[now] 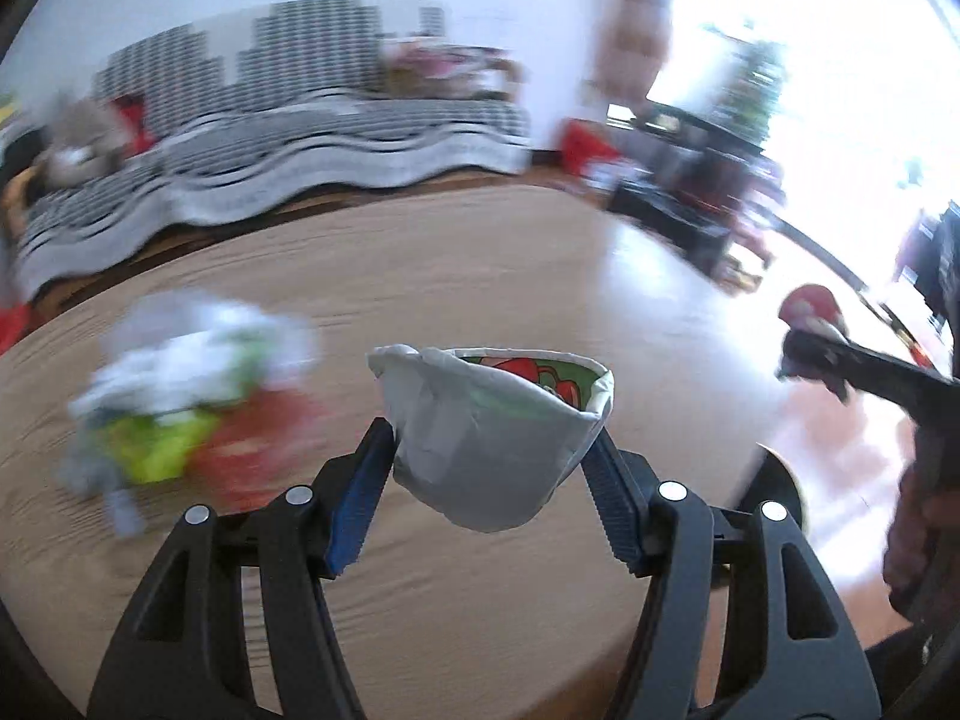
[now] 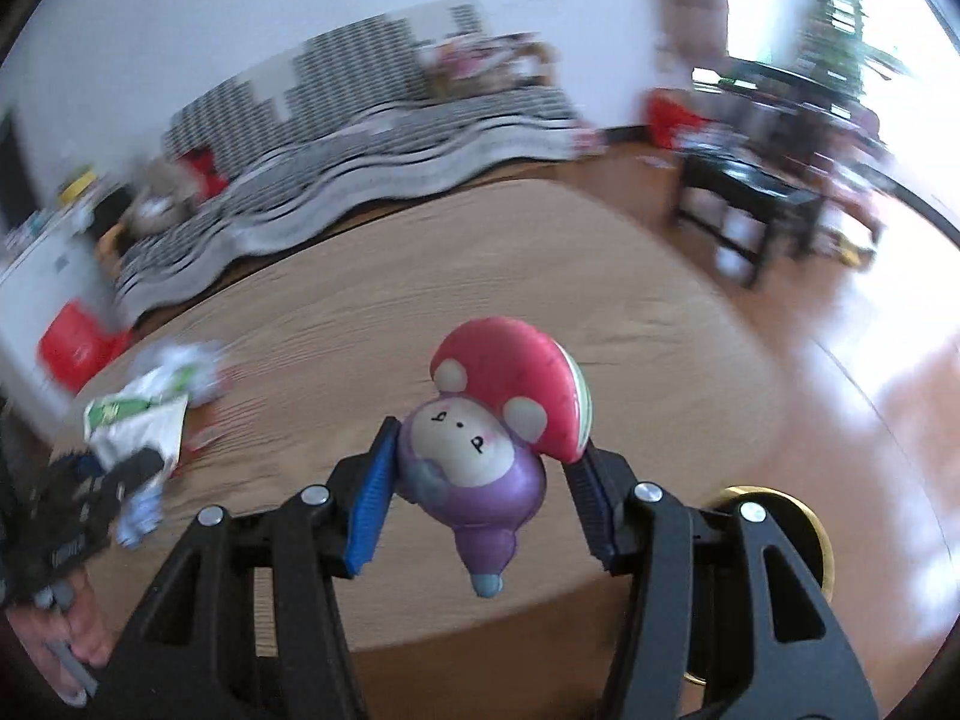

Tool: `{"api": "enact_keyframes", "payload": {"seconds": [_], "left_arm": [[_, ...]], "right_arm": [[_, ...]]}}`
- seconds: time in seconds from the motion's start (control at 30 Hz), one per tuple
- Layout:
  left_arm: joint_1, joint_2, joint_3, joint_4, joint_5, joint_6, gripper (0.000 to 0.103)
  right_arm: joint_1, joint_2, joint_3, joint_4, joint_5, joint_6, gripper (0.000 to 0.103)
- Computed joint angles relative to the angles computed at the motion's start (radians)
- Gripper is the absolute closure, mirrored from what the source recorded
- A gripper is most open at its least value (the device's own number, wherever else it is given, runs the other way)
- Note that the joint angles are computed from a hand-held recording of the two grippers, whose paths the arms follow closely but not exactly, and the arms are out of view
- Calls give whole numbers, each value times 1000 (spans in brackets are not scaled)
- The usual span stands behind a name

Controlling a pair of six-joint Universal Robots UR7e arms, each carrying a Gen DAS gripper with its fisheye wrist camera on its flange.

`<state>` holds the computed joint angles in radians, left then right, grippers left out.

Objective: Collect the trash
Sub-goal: 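Carry the cup and toy in both tools over the black trash bin, then open both tools to drop the cup and toy into the bin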

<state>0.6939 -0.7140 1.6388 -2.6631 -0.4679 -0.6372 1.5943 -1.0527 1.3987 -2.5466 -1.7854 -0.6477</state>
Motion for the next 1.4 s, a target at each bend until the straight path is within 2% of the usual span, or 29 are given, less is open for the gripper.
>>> {"api": "enact_keyframes", "payload": {"seconds": [0.03,0.1,0.2,0.33,0.43,0.6,0.93,1.0,1.07,1.13,1.2,1.4], "left_arm": [[6,58,-59,-51,-53,74,41],[13,142,-153,-89,-138,151,41],[21,297,-335,-76,-270,251,41],[47,444,-519,8,-423,275,41],[72,553,-668,104,-485,287,41],[108,684,-867,219,-530,303,41],[115,754,-990,291,-573,294,39],[119,777,-1026,304,-565,301,31],[114,761,-992,282,-554,295,26],[117,776,-1019,295,-553,292,22],[118,791,-1055,315,-551,287,21],[89,693,-913,254,-517,299,14]], "right_arm": [[-21,-3,-21,-7,-13,12,50],[-56,-6,-55,-11,-38,35,50],[-117,-5,-118,15,-89,74,49],[-184,8,-192,119,-149,143,49],[-227,24,-249,219,-169,197,49],[-261,59,-316,313,-197,245,49],[-268,74,-338,300,-191,247,45],[-272,71,-337,293,-183,254,27],[-272,65,-330,270,-180,255,25],[-272,60,-324,258,-181,260,25],[-270,57,-321,252,-172,276,25],[-239,38,-298,227,-135,295,16]]}}
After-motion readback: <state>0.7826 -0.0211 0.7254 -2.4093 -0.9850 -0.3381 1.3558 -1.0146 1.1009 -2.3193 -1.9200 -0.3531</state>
